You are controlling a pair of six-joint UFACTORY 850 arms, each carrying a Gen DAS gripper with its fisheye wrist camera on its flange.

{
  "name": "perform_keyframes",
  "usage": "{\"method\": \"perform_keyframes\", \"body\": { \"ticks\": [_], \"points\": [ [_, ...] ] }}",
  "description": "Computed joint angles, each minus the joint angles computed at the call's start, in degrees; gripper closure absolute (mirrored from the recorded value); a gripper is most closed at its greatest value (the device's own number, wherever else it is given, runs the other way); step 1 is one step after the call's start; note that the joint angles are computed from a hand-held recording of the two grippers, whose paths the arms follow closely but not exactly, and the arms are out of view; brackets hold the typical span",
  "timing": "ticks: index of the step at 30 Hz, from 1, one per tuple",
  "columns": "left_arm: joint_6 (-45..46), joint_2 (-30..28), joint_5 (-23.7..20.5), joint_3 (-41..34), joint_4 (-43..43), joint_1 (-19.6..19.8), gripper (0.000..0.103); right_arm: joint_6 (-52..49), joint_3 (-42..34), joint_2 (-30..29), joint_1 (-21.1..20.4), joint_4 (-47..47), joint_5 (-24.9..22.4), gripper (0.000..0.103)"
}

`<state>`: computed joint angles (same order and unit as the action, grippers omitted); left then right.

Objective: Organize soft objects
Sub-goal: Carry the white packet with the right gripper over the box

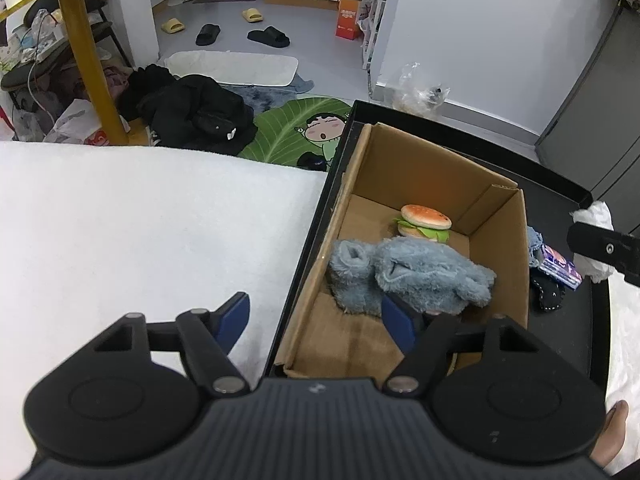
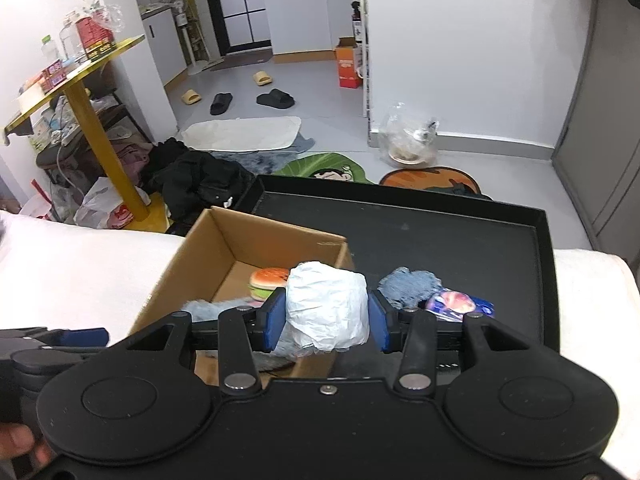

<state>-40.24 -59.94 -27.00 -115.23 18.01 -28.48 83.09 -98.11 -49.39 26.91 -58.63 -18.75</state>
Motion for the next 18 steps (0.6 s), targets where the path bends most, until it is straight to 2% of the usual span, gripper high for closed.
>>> {"method": "perform_keyframes", "body": {
  "ticks": [8, 11, 14, 18],
  "points": [
    [3.10, -0.80, -0.57, -0.85, -4.63, 0.82, 0.039, -8.35, -5.64, -3.50, 0.70, 8.24, -0.85, 0.060],
    [5.07, -2.63, -3.98, -3.84, -7.82, 1.33, 0.044, -11.36, -8.35, -5.11, 0.94, 11.32, -1.70, 0.060],
    [6.89, -4.46, -6.79, -6.62, -12.49, 2.16, 0.059, -14.49, -11.27, -6.77, 1.21, 14.79, -2.31, 0.059],
    [8.69, -4.59, -6.56, -6.49, -14.61, 2.45, 0.075, -19.00, -15.26, -9.02, 1.71, 18.47, -3.67, 0.059]
  ]
}}
